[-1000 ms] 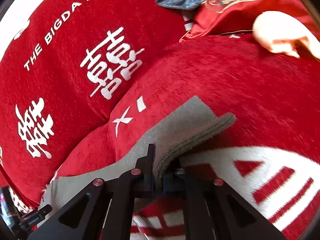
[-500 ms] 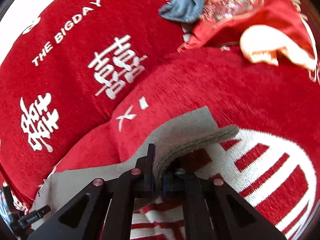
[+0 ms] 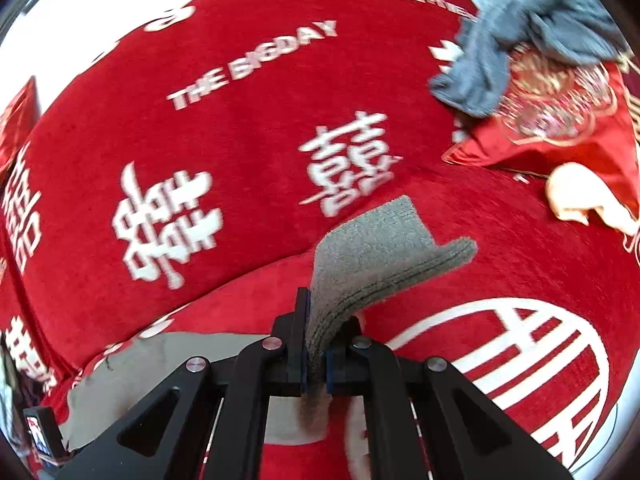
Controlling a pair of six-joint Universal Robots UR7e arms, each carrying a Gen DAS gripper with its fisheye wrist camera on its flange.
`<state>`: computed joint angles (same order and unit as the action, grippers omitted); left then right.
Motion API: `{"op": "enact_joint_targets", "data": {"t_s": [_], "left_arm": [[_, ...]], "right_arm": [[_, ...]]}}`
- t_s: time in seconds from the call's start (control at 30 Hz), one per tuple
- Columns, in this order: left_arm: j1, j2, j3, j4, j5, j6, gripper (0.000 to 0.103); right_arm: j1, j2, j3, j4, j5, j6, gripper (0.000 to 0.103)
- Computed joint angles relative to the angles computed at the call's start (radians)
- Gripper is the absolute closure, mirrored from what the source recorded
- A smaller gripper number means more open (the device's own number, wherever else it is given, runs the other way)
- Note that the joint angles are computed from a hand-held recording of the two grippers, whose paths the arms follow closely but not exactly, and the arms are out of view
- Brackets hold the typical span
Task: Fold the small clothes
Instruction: 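Lift the sleeve with the right gripper and carry it across the sweater body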
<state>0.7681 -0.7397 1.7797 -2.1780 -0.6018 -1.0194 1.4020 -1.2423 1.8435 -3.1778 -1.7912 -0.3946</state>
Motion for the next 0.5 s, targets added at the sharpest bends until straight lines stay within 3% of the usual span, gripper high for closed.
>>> {"op": "enact_joint_targets", "data": {"t_s": [0.5], "left_arm": [[-0.032, -0.242, 0.284, -0.039, 0.042, -0.108, 0.0]], "right_arm": [[0.245, 0.131, 0.004, -0.013, -0.119, -0.008, 0.097]]}}
